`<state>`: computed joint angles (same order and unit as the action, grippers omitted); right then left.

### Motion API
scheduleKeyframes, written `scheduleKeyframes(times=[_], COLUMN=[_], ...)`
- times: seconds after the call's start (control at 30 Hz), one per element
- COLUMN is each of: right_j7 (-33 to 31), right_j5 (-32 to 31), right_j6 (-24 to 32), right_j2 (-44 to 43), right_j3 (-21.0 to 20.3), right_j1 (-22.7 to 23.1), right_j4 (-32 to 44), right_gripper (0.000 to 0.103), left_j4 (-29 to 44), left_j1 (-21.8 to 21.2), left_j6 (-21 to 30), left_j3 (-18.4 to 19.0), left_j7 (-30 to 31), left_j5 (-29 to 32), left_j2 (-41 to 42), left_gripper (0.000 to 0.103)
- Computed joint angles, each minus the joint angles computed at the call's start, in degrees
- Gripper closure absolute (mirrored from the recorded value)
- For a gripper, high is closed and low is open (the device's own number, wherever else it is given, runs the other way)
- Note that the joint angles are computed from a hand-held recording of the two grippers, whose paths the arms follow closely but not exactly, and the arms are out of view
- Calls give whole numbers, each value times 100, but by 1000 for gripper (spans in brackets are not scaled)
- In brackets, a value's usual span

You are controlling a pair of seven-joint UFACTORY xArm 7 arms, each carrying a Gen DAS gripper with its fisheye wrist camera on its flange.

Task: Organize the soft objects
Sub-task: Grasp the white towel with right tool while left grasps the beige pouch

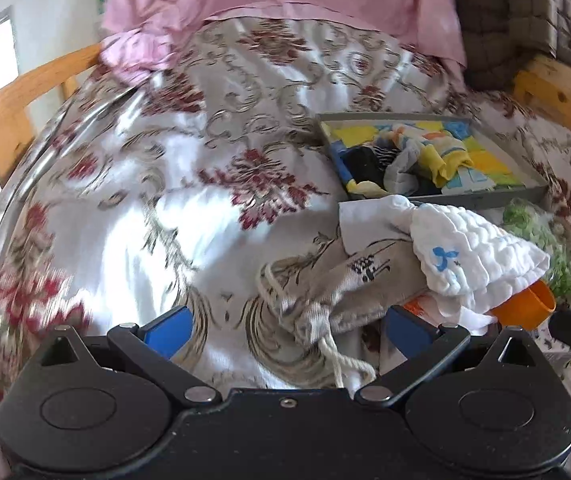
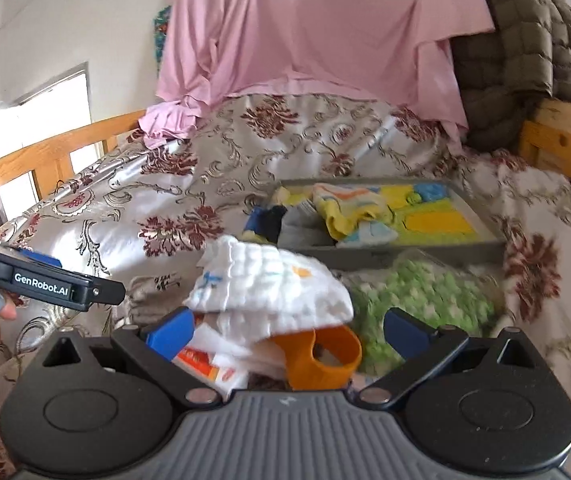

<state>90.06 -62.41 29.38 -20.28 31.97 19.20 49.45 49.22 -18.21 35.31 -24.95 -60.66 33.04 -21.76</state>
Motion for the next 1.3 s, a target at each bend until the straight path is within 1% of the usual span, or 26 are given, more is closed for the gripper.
scheduleKeyframes(times=[0.13, 0.23, 0.3, 0.4, 0.47, 0.53, 0.6, 0.67, 0.73, 0.8, 0.87, 0.93, 0.97, 1.03, 1.07, 1.1, 1.13, 1.17, 1.23, 1.3], right_j7=[349, 647, 856, 1040, 1040, 996, 804, 688, 571, 482, 418, 398, 379, 305, 237, 147, 104, 79, 99, 196], right_j5=[-716, -1199, -1517, -1953, -2084, -2073, -1878, -1845, -1789, -1676, -1546, -1468, -1411, -1255, -1161, -1051, -973, -898, -773, -676], right_j6=[-183, -270, -286, -283, -274, -352, -430, -446, -455, -429, -420, -419, -379, -340, -326, -260, -210, -192, -252, -414], right_j2=[291, 508, 650, 895, 1063, 1212, 1327, 1408, 1475, 1501, 1483, 1440, 1421, 1381, 1376, 1372, 1367, 1363, 1316, 1241], right_j3=[-26, -169, -264, -418, -538, -695, -864, -996, -1115, -1194, -1253, -1282, -1278, -1274, -1269, -1253, -1240, -1234, -1248, -1272], right_j1=[-123, -57, 0, 116, 226, 344, 478, 621, 752, 850, 905, 924, 934, 942, 943, 949, 951, 948, 920, 857], right_j4=[163, 280, 367, 527, 637, 730, 788, 828, 863, 873, 856, 823, 818, 812, 819, 827, 831, 833, 790, 725], right_gripper=[0, 0, 0, 0, 0, 0, 1, 3, 9, 14, 20, 29, 31, 40, 42, 47, 51, 54, 61, 66], left_j4=[-34, -49, -6, 80, 94, 104, 173, 295, 331, 317, 318, 332, 359, 387, 373, 351, 347, 348, 322, 326], left_j1=[79, 105, 185, 329, 234, 129, 68, -31, -124, -205, -313, -423, -484, -543, -566, -594, -602, -583, -568, -543], left_j6=[-541, -991, -1128, -1154, -1265, -1341, -1294, -1174, -1202, -1314, -1323, -1274, -1204, -1118, -1135, -1168, -1171, -1158, -1203, -1198], left_j3=[161, 275, 248, 127, 230, 331, 342, 385, 477, 588, 710, 815, 865, 900, 919, 941, 937, 909, 894, 880], left_j7=[386, 797, 1021, 957, 1086, 1268, 1388, 1587, 1707, 1840, 2141, 2523, 2752, 2995, 3112, 3253, 3327, 3310, 3322, 3277], left_j5=[255, 341, 558, 1090, 1084, 1010, 1076, 1057, 978, 772, 355, -127, -407, -751, -889, -1039, -1121, -1108, -1152, -1204], left_j2=[148, 336, 485, 682, 797, 879, 975, 1101, 1161, 1197, 1235, 1274, 1296, 1317, 1311, 1300, 1295, 1287, 1264, 1248], left_gripper=[1, 1, 1, 1, 1, 1, 1, 1, 1, 1, 2, 6, 9, 16, 22, 29, 31, 32, 38, 47])
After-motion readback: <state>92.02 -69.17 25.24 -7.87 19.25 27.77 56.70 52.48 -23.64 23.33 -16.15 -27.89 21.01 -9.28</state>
